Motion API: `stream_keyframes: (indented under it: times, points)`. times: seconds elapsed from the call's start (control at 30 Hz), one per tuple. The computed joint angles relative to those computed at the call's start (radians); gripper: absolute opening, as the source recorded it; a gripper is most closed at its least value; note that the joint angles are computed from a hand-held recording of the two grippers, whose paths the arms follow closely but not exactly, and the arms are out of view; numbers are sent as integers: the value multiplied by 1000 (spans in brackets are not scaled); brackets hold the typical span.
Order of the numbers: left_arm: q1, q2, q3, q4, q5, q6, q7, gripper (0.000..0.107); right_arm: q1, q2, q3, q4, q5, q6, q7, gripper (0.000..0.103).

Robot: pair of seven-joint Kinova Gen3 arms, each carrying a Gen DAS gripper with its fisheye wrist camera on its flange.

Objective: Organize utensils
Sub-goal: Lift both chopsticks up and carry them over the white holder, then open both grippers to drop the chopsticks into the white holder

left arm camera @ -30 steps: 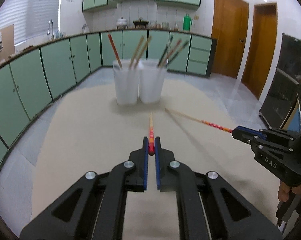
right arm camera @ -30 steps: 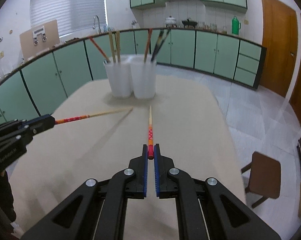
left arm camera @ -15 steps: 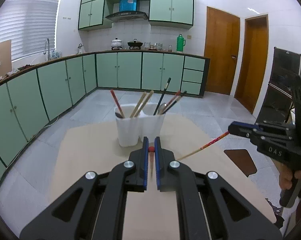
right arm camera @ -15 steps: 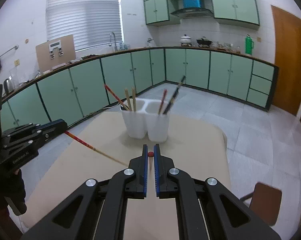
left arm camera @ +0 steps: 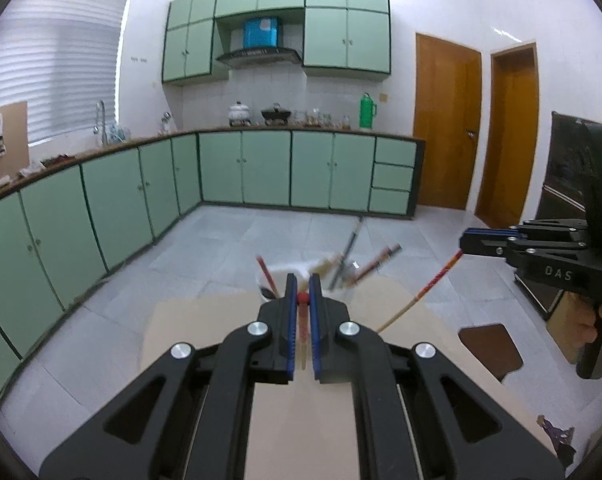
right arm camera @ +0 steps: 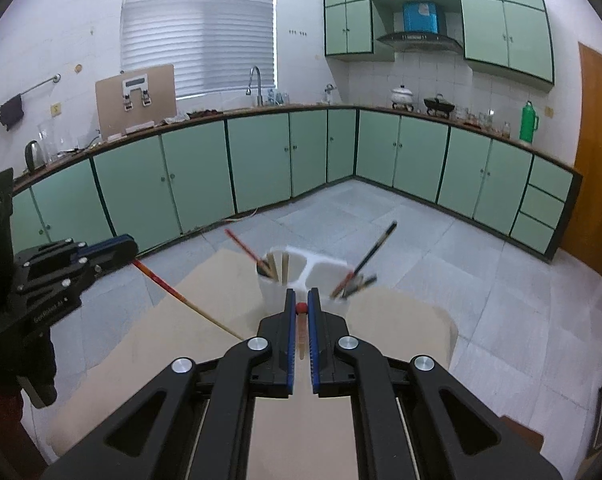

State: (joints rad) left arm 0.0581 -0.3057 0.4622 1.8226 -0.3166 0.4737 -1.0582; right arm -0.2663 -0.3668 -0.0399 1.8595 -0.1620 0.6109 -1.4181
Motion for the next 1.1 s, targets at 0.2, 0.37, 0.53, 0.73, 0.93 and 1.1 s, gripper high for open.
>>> stream_keyframes:
  times: [0.2,0.37,0.53,0.73,0.93,1.1]
  points:
    - [-75,-6,9,-62,-51,-15,9,5,12,17,-11,-89,22,10,-9,6]
    - [-116,40,29,-152,-92,-30,19,5,25,56,-22,-171,40,13,-22,6]
    - [-89,122,38,-240,-150,-38,45,5,50,120,-64,-241,96,18,-58,6]
    - [3,223,2,-305,-180,-19,44,5,57,209,-91,-290,165,20,-127,6]
    - [86,308,-64,-344,-174,10,24,5,47,289,-90,-322,222,22,-189,6]
    - [124,364,-126,-380,-86,40,-64,7,29,354,-74,-362,243,60,-210,6]
